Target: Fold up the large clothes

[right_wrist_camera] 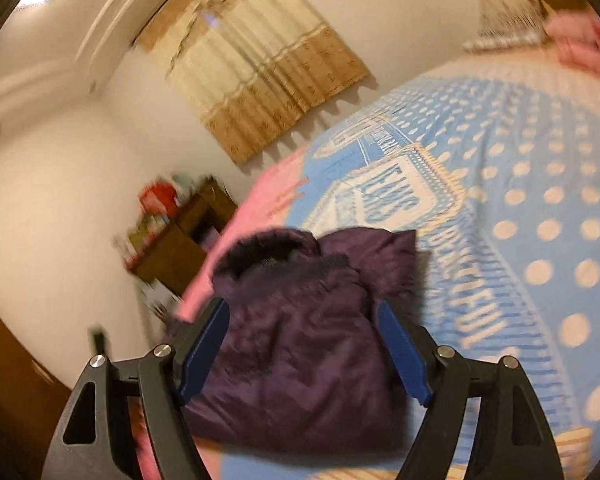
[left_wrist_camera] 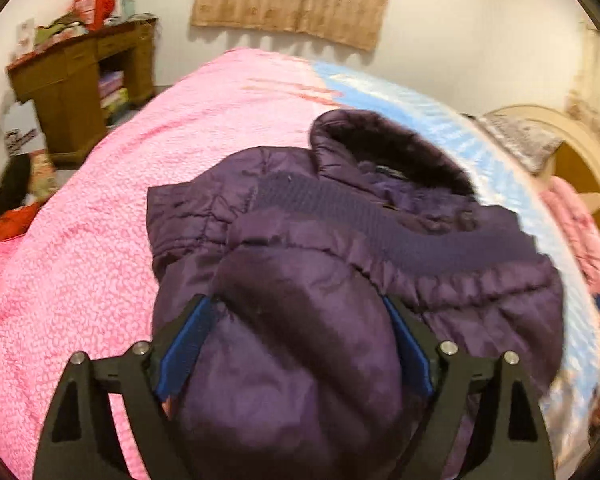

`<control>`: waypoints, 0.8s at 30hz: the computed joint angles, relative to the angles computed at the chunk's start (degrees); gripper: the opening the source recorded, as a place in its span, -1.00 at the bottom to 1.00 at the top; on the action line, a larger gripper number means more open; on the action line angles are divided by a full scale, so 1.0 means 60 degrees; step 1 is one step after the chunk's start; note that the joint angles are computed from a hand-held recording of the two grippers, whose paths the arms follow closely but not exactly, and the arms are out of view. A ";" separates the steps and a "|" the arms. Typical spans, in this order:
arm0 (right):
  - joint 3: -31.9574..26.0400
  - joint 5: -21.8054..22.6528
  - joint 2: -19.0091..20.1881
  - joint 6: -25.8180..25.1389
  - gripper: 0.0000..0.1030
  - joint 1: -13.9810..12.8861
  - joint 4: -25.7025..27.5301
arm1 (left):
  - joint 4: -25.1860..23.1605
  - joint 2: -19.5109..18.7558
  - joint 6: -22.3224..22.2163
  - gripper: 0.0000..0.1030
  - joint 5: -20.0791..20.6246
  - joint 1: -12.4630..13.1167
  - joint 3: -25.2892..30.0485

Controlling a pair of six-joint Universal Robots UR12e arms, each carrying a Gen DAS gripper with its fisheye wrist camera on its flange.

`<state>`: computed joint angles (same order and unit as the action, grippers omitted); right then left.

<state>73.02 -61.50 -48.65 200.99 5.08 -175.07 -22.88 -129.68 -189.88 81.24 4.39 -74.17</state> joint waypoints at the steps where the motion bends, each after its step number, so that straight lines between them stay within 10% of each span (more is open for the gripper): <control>1: 0.0106 -0.0179 -0.0075 -0.0494 0.51 0.0030 0.0234 | 0.0356 0.0206 0.0212 0.71 -0.0315 0.0102 -0.0364; 7: -0.0519 -0.0022 0.0273 -0.1240 0.51 0.0098 0.1121 | 0.2381 0.0561 0.0181 0.99 -0.0230 0.0417 -0.1156; 18: -0.3897 0.0086 0.2083 -0.2281 0.54 0.0390 0.4847 | -0.0318 -0.0480 0.1085 0.99 -0.1180 0.0295 0.0589; 24: -0.3943 0.0393 0.2272 -0.2009 0.42 0.0358 0.4760 | 0.0513 -0.0413 0.0897 0.30 -0.1082 0.0164 0.0152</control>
